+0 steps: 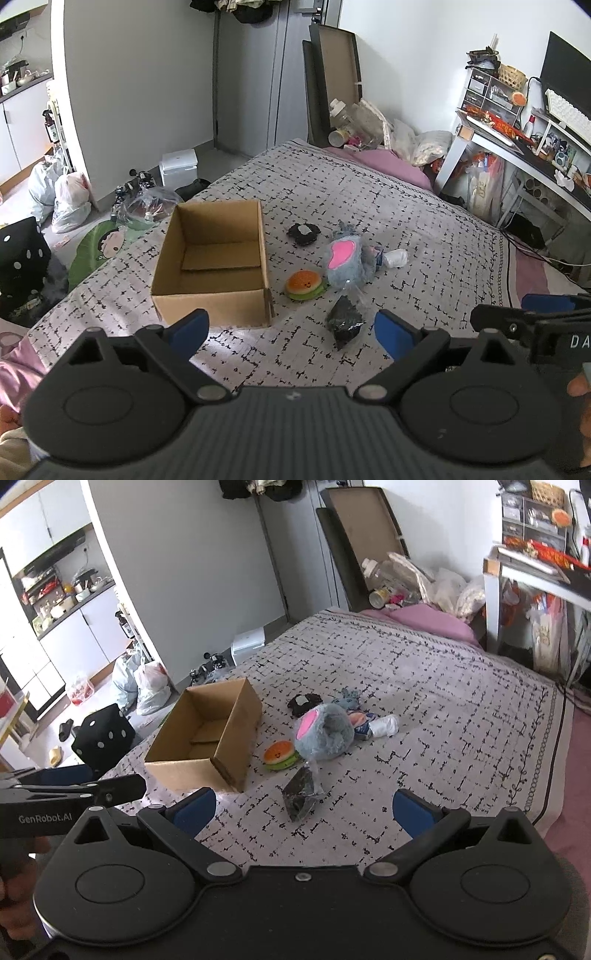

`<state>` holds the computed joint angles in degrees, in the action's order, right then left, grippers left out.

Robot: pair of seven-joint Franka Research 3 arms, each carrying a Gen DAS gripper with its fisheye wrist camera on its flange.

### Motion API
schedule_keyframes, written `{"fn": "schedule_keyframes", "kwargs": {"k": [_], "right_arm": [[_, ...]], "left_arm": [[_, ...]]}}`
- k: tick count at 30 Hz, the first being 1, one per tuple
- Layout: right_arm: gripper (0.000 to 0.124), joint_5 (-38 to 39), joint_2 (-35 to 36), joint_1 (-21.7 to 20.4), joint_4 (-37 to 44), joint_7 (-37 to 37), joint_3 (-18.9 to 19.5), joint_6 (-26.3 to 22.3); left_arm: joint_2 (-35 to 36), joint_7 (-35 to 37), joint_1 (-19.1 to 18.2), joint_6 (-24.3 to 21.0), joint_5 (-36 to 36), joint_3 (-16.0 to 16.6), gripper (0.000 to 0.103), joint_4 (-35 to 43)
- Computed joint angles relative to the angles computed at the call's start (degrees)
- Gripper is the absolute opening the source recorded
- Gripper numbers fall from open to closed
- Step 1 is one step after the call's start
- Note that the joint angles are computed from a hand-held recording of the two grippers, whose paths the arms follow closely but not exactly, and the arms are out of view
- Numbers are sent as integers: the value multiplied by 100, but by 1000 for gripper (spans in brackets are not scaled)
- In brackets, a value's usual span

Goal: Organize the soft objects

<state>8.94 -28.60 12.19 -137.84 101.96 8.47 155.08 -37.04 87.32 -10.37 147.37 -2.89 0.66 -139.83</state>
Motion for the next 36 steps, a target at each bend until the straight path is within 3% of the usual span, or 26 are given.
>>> {"fn": "schedule_keyframes", "kwargs": {"k": [15, 22, 28, 36], "right_arm": [[97, 1029, 782, 336, 378, -483, -509, 11], [79, 1667, 1254, 407, 664, -578, -614, -165], [78, 1860, 1549, 341, 852, -372, -564, -124], [59, 2214, 1914, 334, 1017, -145, -606, -180]], "left_arm": [[692, 29, -45, 130, -252, -21, 82, 285], [1088, 201, -39, 112, -395, -60, 80, 472], [1467, 211, 69, 73, -445, -179, 72, 691], [1821, 134, 207, 107, -443, -305, 68, 876]]}}
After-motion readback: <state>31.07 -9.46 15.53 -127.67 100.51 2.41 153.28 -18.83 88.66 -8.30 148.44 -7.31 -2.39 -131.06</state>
